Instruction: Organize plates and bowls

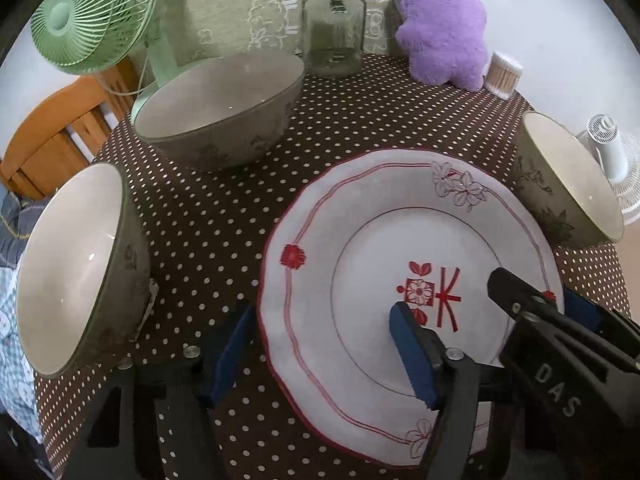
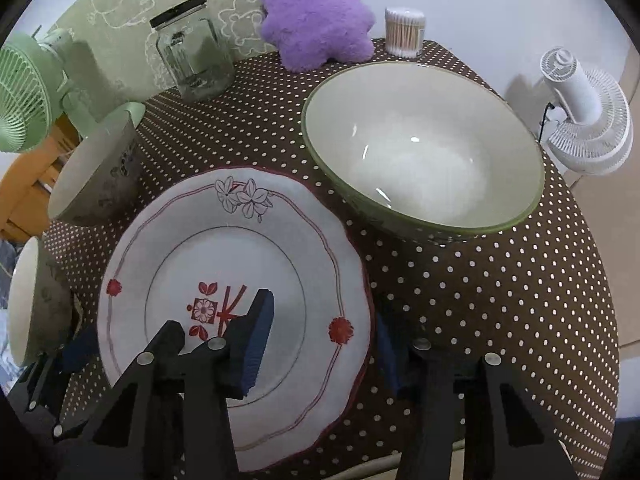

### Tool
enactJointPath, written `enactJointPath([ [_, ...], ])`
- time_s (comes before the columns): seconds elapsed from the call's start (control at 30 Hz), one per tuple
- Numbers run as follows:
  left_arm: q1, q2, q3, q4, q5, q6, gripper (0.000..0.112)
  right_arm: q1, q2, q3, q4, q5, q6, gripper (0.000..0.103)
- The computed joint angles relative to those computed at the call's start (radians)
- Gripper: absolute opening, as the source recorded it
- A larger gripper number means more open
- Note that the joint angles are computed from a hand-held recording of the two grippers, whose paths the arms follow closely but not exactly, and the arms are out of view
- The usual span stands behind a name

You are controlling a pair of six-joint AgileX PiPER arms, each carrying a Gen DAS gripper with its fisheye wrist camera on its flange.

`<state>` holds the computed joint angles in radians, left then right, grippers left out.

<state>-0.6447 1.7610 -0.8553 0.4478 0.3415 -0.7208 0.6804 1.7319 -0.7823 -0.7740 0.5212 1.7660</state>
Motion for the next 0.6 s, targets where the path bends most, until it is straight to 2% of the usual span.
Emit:
enactJointPath([
  [0.1,-0.007,0.006,-0.009,-0.026,0.009,0.017,0.066,-0.002,0.003,-0.011,0.022,0.003,-0.016,0.051],
  [0.23,0.033,-0.013,0.004,-0.128,0.019,0.118,0.066,0.015,-0.007,-0.013,0.046,-0.006,-0.018,0.051],
  [0.6,0.067,-0.085,0.094,-0.169,0.035,0.161,0.066,0.085,-0.008,-0.03,0.159,-0.003,-0.093,0.051],
])
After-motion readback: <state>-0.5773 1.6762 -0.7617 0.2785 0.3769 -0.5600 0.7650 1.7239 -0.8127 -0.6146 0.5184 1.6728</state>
